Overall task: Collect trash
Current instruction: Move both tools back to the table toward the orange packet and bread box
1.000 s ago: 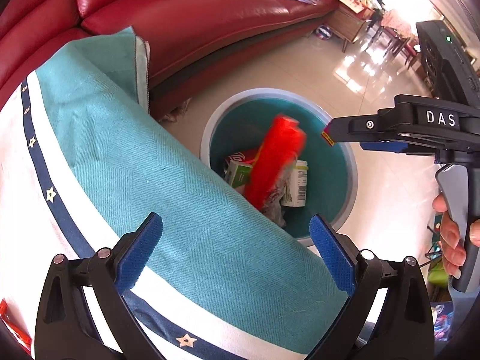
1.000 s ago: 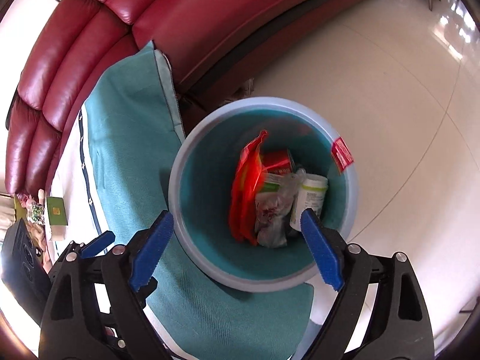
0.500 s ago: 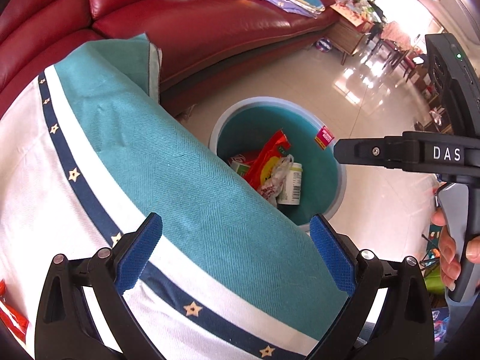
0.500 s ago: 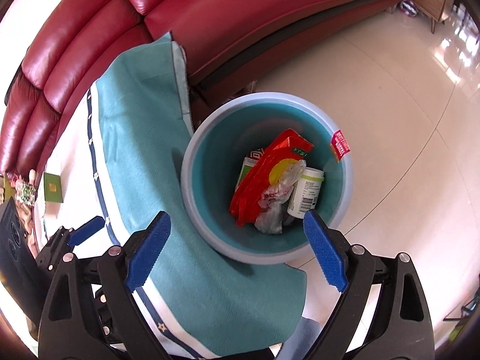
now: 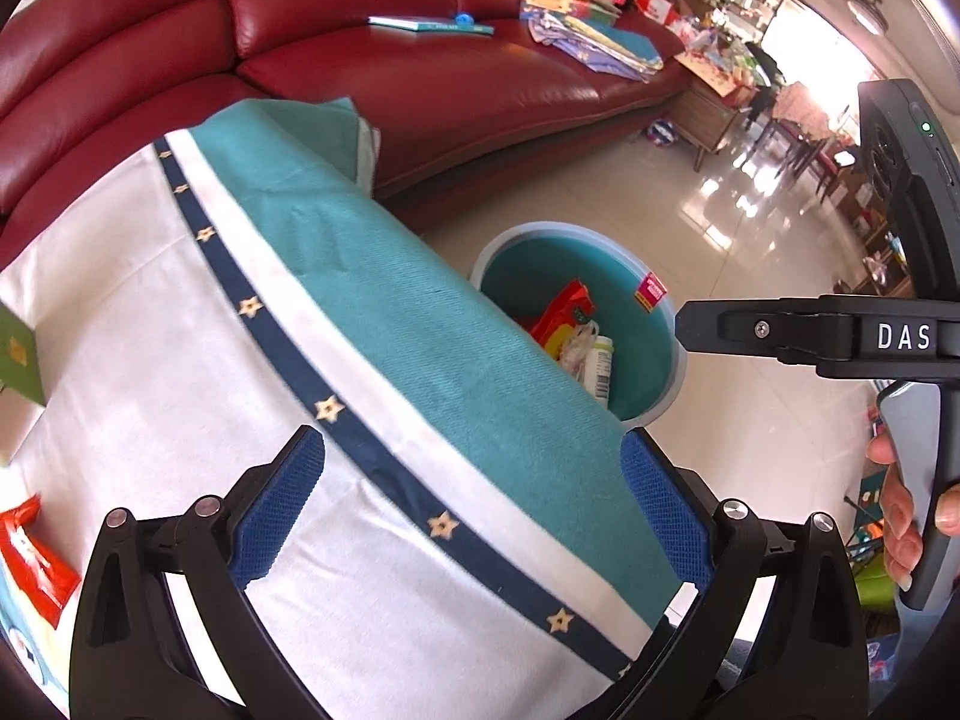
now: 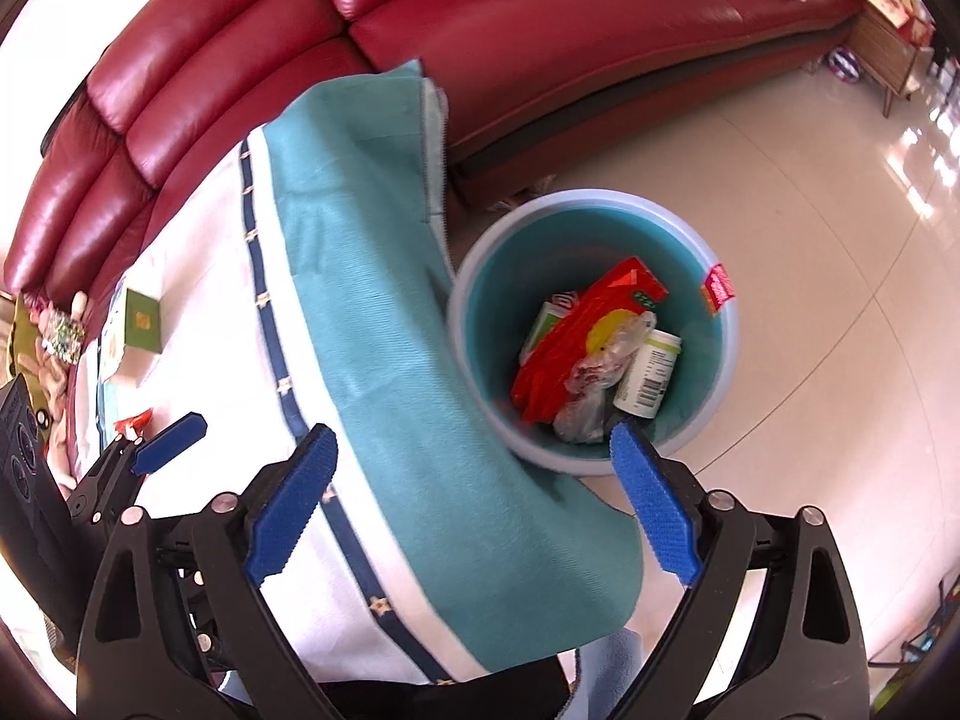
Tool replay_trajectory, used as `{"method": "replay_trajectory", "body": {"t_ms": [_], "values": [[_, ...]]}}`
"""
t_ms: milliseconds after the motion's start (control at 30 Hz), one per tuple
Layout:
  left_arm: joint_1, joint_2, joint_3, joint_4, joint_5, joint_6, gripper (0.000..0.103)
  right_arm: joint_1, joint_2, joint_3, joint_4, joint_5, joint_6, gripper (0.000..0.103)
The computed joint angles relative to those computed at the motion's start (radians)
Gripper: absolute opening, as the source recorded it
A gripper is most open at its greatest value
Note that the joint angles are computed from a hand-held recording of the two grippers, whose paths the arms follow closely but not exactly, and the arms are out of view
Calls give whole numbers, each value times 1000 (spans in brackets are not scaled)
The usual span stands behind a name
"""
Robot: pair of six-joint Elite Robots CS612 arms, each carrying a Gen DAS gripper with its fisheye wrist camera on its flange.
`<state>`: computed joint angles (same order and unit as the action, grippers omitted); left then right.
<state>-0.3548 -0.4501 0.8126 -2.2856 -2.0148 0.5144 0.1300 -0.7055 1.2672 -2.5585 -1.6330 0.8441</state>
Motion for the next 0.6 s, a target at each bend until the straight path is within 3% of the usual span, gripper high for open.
{"method": "replay_trajectory", "body": {"t_ms": [333, 600], "values": [[56, -8, 21, -56, 36, -66, 99, 33, 78, -157, 84, 37, -51, 92], [113, 33, -54, -31, 95, -160, 99, 60, 217, -412, 232, 121, -139, 92]]}}
